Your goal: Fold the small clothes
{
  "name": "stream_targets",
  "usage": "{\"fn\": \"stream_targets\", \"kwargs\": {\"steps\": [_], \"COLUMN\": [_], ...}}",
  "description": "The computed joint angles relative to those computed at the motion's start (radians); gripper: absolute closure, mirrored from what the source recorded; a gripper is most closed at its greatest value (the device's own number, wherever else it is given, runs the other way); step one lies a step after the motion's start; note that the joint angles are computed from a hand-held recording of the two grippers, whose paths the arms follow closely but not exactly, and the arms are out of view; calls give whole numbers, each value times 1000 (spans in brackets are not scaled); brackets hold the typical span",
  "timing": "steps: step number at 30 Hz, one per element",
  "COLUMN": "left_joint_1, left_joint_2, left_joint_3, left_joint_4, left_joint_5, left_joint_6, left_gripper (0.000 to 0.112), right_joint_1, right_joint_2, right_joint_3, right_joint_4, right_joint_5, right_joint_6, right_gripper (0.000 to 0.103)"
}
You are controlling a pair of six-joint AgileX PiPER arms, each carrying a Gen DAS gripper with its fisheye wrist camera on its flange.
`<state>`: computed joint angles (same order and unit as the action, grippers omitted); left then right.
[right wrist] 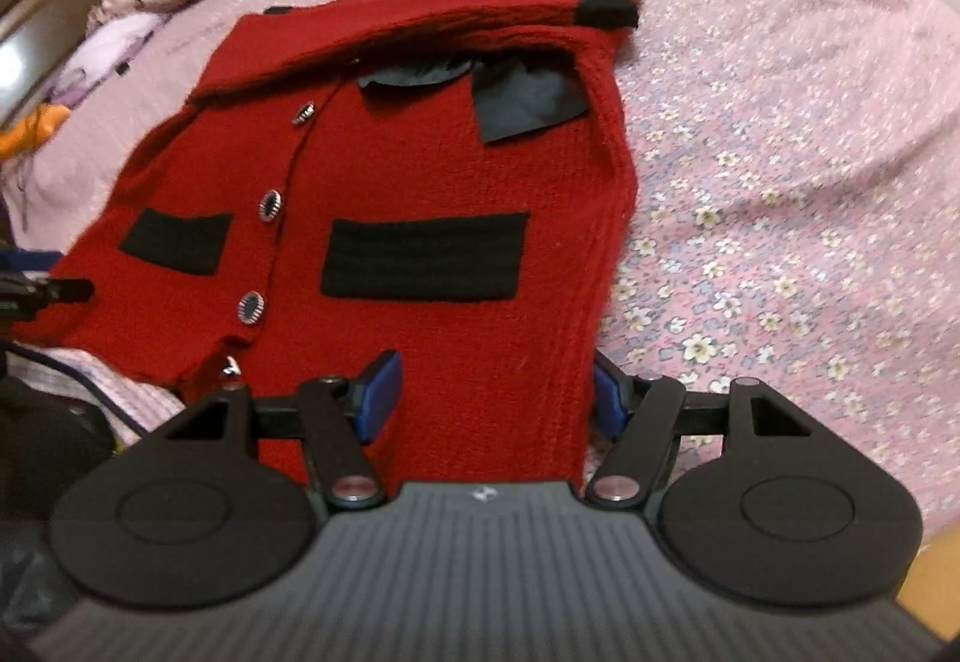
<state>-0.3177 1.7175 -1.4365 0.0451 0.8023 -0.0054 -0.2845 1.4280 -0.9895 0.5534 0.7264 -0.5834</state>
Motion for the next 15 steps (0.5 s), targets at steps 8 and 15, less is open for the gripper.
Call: {"fn": "stream_targets", "kwargs": {"steps": [8,15], "left_joint_1": [4,23], "left_joint_2": [28,68], "left_joint_3": [-11,-29], "left_joint_4": [-80,-172], "left_joint_5": [-14,-24], "left_joint_6": [92,199], "left_gripper": [27,27], "right_joint_1": [-18,-30], "right_joint_2": [50,69], "right_joint_3": [-21,-21], "right_joint_4": [92,140], "right_joint_5": [35,42], "right_joint_6": [-72,-107], "right_gripper": [37,38]}}
